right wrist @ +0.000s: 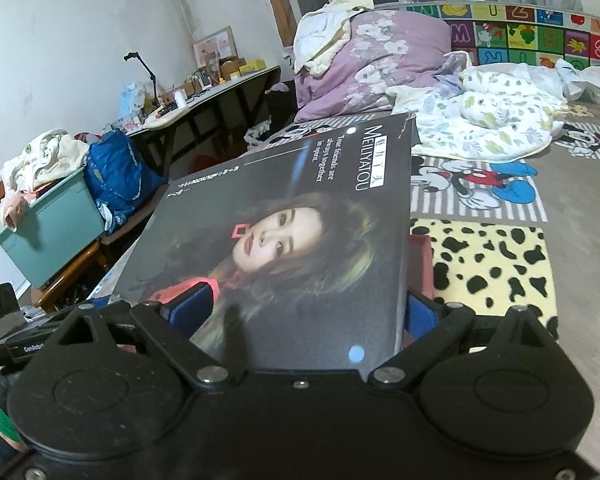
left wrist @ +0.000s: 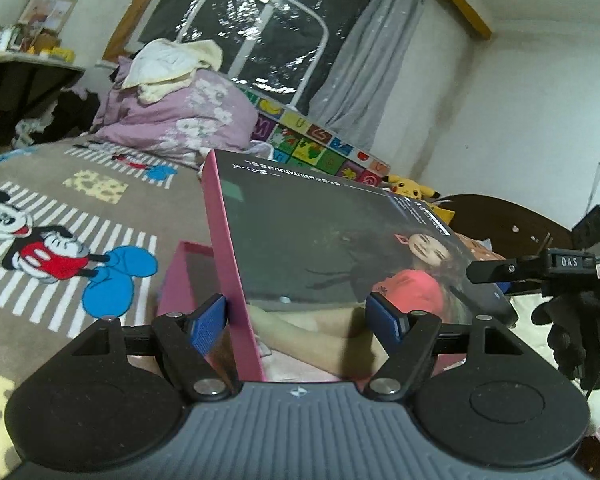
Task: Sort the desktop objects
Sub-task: 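Lift the black magazine with the right gripper and carry it over the box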
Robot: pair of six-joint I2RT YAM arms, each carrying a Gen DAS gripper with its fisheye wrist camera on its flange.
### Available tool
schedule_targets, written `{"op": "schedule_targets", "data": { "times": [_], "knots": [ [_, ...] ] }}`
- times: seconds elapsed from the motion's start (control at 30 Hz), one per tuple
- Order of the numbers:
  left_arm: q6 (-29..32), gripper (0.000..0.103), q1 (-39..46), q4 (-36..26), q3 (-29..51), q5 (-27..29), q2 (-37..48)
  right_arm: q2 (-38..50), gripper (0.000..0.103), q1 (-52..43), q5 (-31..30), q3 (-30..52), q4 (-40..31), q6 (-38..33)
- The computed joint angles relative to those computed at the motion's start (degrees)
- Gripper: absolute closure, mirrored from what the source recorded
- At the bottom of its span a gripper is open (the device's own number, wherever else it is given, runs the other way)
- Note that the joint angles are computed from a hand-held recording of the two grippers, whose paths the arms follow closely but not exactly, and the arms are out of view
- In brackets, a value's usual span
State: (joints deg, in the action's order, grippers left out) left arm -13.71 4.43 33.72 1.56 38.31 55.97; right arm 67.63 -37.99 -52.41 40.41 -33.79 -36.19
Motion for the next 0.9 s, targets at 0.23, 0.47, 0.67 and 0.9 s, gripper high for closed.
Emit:
{"op": "schedule_targets", "data": {
  "times": [0.23, 0.47, 0.67, 0.9],
  "knots": [
    [0.9, 0.028, 4.9, 5.8, 2.3, 4.2, 11.3, 0.1, 0.005, 6.2, 5.2, -1.8, 5.6, 5.2],
    [-1.9, 0.028, 4.8, 13.2, 4.7, 4.2, 22.7, 1.8, 0.005, 9.9, 9.4, -2.5, 10.1, 9.8],
    [-3.6, 0.028, 3.2, 18.4, 5.4, 2.9, 29.0, 3.8, 0.005, 11.5, 12.6, -2.9, 12.5, 11.5],
    [-3.2, 0.028, 0.2, 19.5, 5.5, 0.2, 31.1, 6.5, 0.005, 11.4, 14.7, -3.3, 14.7, 12.7]
  ]
}}
